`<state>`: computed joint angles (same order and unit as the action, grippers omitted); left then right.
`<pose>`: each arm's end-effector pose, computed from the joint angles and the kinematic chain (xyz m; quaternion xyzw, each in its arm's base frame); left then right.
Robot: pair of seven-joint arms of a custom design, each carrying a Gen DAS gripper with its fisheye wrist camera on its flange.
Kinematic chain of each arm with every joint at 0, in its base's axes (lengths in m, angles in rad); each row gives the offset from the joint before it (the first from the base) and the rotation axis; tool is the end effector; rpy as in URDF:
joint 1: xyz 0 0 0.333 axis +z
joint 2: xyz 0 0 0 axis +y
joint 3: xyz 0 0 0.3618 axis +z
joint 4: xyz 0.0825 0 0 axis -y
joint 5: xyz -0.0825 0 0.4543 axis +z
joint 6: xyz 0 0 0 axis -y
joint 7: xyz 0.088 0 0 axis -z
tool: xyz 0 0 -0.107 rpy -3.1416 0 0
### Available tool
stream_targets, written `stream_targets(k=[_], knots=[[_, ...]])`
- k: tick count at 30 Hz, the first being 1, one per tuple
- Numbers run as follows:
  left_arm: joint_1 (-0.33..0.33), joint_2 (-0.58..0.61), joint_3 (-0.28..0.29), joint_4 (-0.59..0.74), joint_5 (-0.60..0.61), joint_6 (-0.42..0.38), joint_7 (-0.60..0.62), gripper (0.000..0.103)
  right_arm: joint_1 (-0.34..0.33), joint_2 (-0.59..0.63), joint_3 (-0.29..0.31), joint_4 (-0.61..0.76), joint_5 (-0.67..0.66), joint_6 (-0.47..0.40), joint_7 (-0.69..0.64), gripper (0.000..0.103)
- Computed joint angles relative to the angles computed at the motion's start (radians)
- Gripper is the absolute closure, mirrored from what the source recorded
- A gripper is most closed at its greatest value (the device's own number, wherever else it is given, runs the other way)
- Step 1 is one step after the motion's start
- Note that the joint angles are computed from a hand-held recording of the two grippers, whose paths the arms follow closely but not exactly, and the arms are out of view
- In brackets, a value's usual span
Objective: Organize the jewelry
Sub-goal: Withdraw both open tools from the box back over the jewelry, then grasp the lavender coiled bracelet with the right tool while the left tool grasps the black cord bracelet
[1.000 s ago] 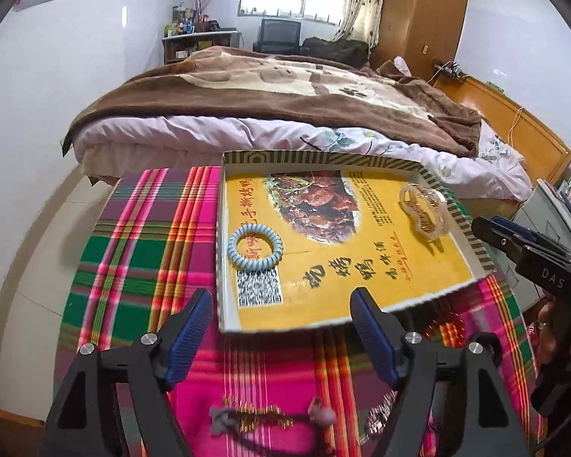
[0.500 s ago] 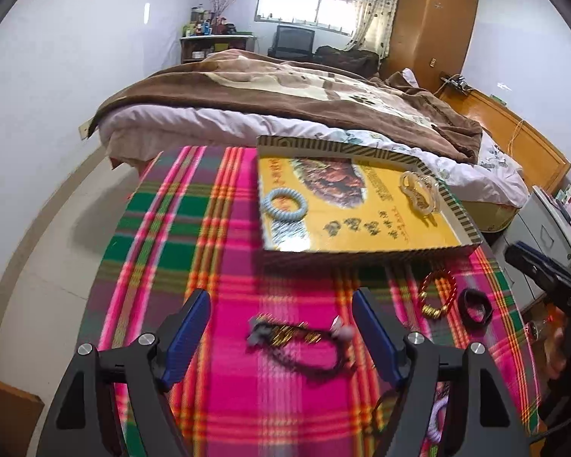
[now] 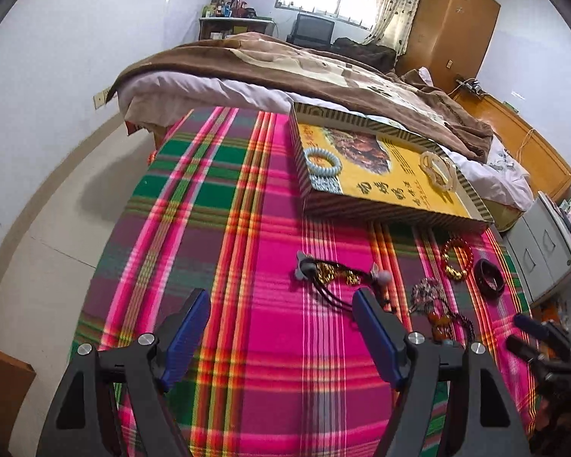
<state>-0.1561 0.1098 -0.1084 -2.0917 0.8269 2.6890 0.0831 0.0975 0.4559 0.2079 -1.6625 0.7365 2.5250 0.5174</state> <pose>0.6301 -0.1938 0.4213 -0.8238 0.4559 -0.2450 0.2314 0.7573 0.2087 0.3956 -0.8645 0.3558 -0.0473 0.3519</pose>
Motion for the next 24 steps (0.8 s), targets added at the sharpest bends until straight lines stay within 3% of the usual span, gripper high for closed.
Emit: stream_targets(k=[8, 15, 17, 21, 24], knots=[[0.004, -0.018, -0.004, -0.031, -0.006, 0.006, -0.012, 0.027, 0.026, -0.013, -0.01, -0.045, -0.051, -0.02, 0.001, 0.047], [0.015, -0.021, -0.006, -0.048, -0.029, 0.013, -0.012, 0.027, 0.049, -0.023, -0.005, -0.079, -0.091, 0.075, -0.014, 0.05], [0.017, -0.018, -0.006, -0.05, -0.041, 0.017, -0.007, 0.027, 0.058, -0.029, -0.002, -0.099, -0.111, 0.122, -0.023, 0.058], [0.019, -0.011, -0.004, -0.051, -0.063, 0.027, -0.008, 0.027, 0.039, -0.033, 0.021, -0.103, -0.104, 0.113, -0.062, 0.069], [0.022, 0.002, -0.003, -0.048, -0.108, 0.044, 0.019, 0.027, 0.033, -0.036, 0.027, -0.106, -0.094, 0.107, -0.087, 0.085]])
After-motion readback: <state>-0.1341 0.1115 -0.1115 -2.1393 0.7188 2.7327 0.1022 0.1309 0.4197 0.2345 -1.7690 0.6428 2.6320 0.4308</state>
